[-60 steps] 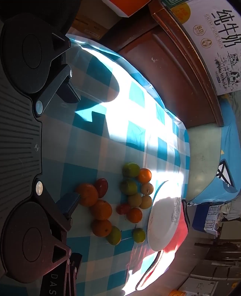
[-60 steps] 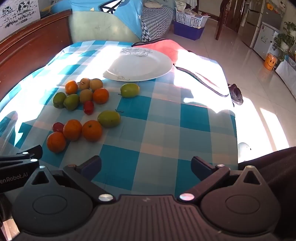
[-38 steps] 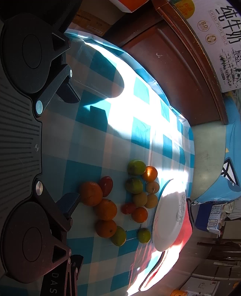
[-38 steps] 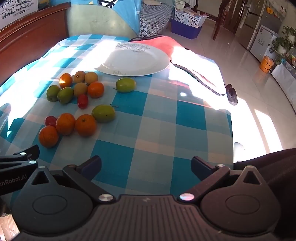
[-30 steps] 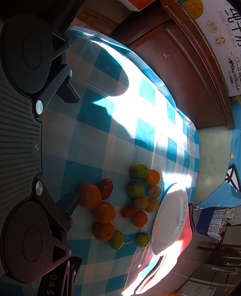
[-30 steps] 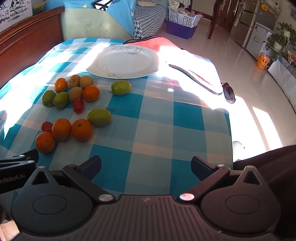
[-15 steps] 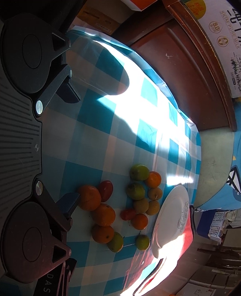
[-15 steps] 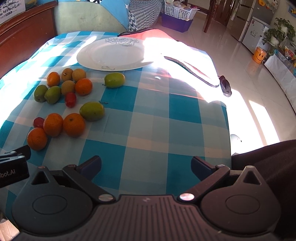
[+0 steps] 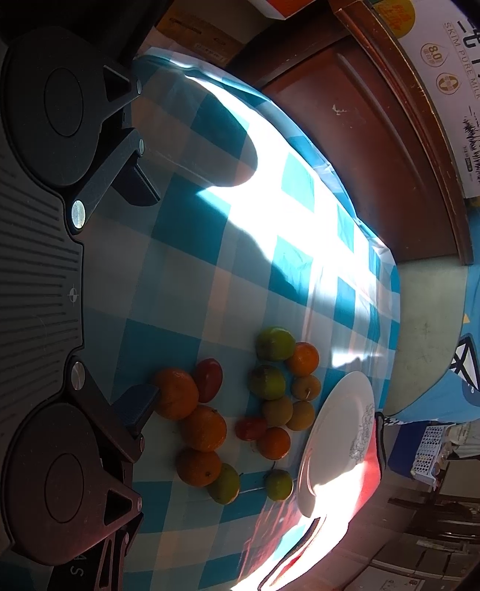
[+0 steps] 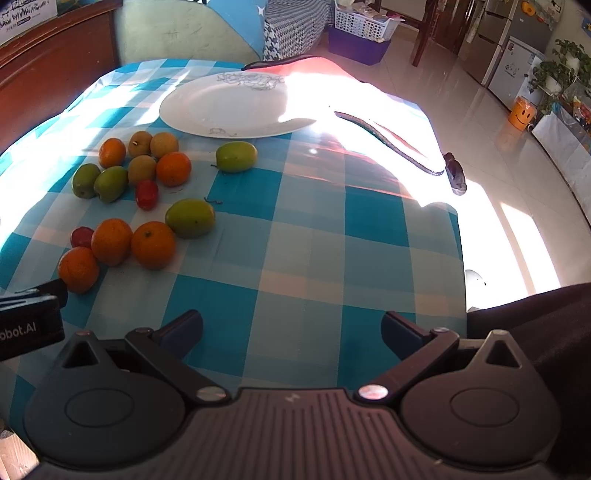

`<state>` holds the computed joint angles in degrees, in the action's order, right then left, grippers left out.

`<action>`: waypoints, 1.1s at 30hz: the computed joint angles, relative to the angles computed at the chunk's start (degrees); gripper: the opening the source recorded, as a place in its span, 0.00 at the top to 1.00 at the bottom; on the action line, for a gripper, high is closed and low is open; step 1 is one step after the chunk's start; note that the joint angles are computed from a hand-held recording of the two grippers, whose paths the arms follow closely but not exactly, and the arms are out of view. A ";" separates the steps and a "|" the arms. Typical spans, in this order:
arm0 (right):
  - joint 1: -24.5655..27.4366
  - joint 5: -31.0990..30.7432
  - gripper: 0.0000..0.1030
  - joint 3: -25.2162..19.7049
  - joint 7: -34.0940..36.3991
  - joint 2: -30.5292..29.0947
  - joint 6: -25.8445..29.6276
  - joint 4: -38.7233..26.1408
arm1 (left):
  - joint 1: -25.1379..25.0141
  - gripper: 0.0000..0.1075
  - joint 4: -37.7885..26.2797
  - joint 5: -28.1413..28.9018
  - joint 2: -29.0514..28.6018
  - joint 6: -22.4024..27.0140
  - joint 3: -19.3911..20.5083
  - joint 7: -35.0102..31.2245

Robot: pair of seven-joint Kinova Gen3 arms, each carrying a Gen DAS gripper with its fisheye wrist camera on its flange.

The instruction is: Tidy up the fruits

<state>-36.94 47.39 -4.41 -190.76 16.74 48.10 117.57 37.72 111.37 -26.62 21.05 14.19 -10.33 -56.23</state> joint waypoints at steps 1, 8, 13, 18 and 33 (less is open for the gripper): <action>-0.01 0.20 0.01 -0.03 -0.03 -0.11 -0.27 0.13 | -0.06 0.04 -0.01 -0.03 0.02 -0.02 0.07 -0.07; -0.39 1.45 0.01 0.03 -1.63 -0.20 -0.28 0.45 | 0.67 0.04 -0.11 -0.64 0.13 0.25 -0.51 0.36; -0.65 2.63 0.01 0.22 -4.72 -0.40 0.37 0.86 | 0.89 0.04 -0.11 -1.42 0.15 0.40 -0.62 0.98; -0.43 4.70 0.01 -0.20 -6.38 -0.76 -0.81 1.60 | 0.92 0.04 0.20 -1.75 -0.08 0.00 -0.50 1.14; -0.79 5.86 0.01 -0.72 -7.07 -0.26 0.14 1.44 | 1.42 0.04 0.42 -2.17 -0.22 -0.22 -1.02 1.95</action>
<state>-37.74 53.26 -5.13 -197.82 16.48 48.24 119.01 39.13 111.80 -28.79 20.83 13.96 -11.35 -54.28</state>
